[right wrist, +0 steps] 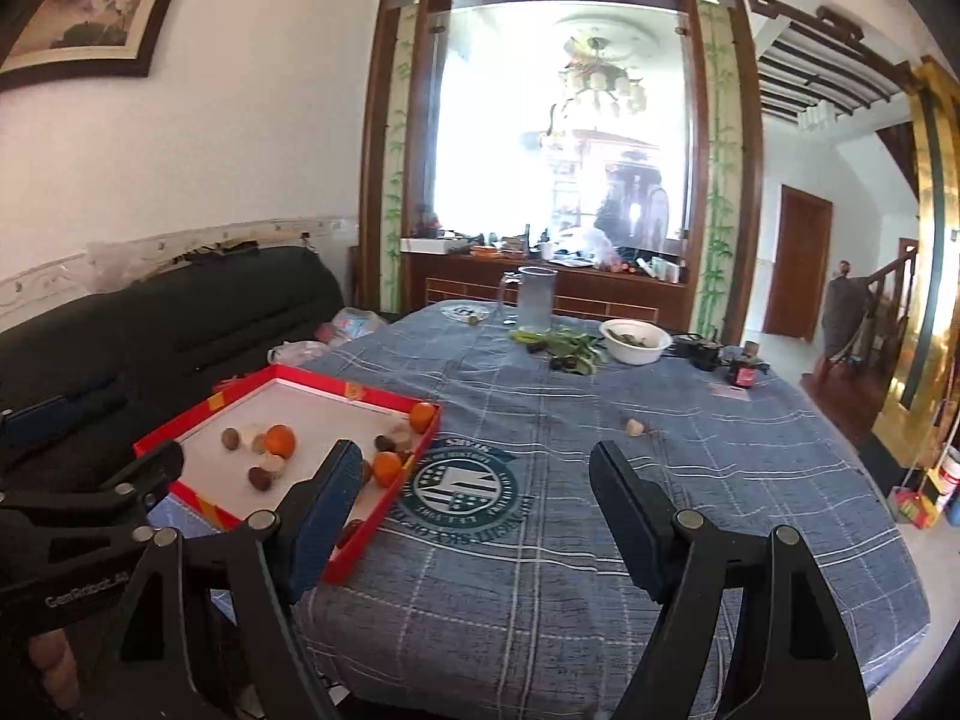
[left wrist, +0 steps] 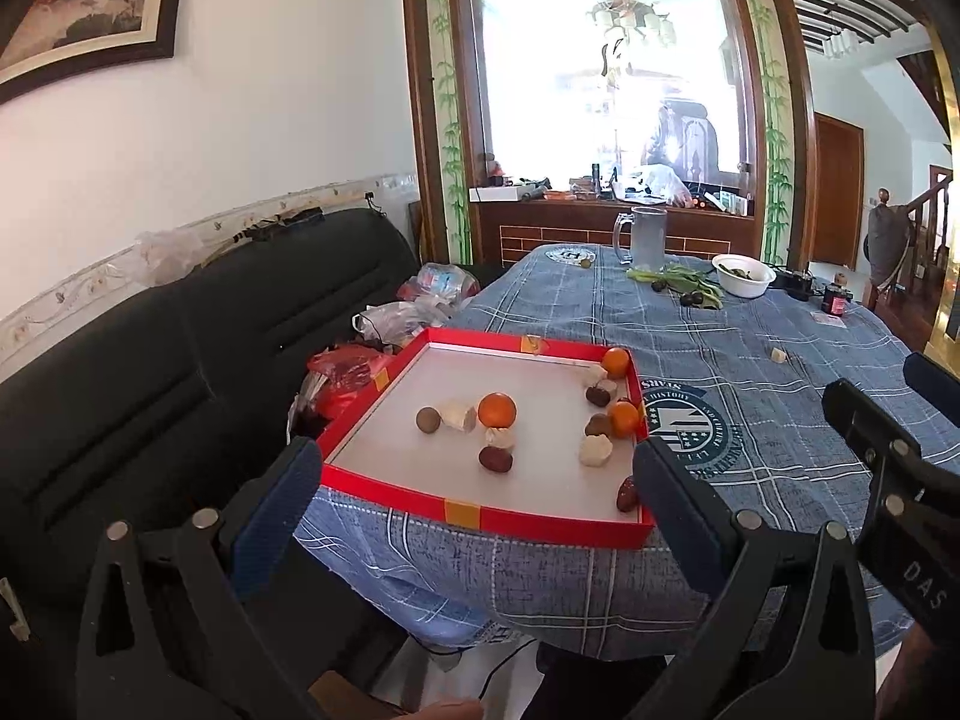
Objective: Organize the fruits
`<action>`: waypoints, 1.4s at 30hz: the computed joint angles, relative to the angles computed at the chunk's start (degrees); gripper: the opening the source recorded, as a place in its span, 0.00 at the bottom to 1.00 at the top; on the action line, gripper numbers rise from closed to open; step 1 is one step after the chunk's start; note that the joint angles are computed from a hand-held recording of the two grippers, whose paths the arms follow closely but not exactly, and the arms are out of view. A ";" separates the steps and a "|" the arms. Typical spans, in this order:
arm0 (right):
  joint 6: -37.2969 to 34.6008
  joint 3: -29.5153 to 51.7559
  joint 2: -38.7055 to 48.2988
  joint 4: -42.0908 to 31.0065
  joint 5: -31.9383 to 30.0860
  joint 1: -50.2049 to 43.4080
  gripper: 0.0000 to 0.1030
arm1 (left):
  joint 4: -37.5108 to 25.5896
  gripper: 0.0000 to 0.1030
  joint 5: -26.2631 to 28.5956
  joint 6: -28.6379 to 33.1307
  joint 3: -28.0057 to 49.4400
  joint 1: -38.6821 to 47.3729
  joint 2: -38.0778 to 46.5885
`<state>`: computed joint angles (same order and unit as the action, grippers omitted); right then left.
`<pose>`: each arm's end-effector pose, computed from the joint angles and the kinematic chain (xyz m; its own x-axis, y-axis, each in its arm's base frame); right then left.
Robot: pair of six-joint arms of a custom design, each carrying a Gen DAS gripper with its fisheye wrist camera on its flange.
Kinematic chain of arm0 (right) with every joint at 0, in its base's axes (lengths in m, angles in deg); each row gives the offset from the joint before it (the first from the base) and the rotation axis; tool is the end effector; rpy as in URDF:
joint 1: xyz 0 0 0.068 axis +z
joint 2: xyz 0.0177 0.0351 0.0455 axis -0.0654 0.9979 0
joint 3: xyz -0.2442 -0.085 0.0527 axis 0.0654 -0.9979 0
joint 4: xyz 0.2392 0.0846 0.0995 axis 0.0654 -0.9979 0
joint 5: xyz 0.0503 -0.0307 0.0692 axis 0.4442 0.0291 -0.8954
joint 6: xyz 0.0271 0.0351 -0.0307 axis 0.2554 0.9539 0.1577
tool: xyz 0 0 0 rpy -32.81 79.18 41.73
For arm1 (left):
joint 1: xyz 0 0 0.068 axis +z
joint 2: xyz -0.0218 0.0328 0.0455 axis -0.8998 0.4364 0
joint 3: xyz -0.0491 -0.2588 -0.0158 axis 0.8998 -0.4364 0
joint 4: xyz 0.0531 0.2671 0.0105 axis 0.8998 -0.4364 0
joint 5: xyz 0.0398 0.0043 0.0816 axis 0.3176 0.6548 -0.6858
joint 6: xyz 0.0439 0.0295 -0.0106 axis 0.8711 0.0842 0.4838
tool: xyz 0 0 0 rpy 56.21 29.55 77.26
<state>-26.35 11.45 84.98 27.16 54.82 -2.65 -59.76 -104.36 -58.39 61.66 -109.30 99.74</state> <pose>0.3170 0.0148 0.1234 -0.3058 -0.1294 -0.9433 -0.2942 0.9551 -0.0356 0.2467 -0.2063 0.1394 -0.4332 -0.0853 -0.8973 -0.3386 0.9380 0.0743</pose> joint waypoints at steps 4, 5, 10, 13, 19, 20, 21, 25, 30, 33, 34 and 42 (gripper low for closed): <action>-0.07 0.13 0.05 -0.17 0.02 -0.19 0.76 | 0.20 1.00 0.12 0.21 -0.08 0.01 -0.10; -0.11 0.09 0.05 -0.07 0.24 -0.13 0.76 | 0.21 1.00 0.19 0.28 -0.03 -0.02 -0.08; -0.30 0.20 0.16 0.09 0.17 -0.35 0.76 | 0.18 1.00 0.14 0.57 0.16 -0.25 -0.04; -0.34 0.13 0.04 0.04 -0.11 -0.50 0.76 | 0.31 1.00 0.22 0.63 0.07 -0.19 -0.17; -0.29 0.06 0.00 0.10 0.19 -0.33 0.76 | 0.20 1.00 -0.07 0.63 0.14 -0.19 -0.19; -0.28 0.08 -0.02 0.06 0.14 -0.36 0.76 | 0.31 1.00 0.06 0.74 0.04 -0.16 -0.29; -0.30 0.14 -0.03 -0.07 0.13 -0.35 0.76 | 0.30 1.00 0.12 0.78 0.13 -0.15 -0.24; -0.21 0.06 -0.04 -0.02 0.27 -0.20 0.76 | -0.12 1.00 -0.05 0.44 0.36 -0.21 -0.08; -0.29 0.11 -0.07 -0.17 0.20 -0.19 0.76 | 0.61 1.00 -0.06 1.01 0.02 -0.23 -0.23; -0.42 0.23 0.00 -0.22 0.06 -0.31 0.76 | 1.36 1.00 0.62 1.69 -0.36 0.06 -0.35; -0.43 0.26 0.06 -0.19 0.02 -0.32 0.76 | 1.44 1.00 0.84 1.71 -0.47 0.13 -0.39; -0.48 0.29 0.09 -0.32 0.22 -0.20 0.76 | 2.45 1.00 1.02 1.75 -1.08 0.25 -0.45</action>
<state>-26.83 11.74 85.07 26.84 55.04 -2.85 -57.30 -103.34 -56.65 60.58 -109.05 99.28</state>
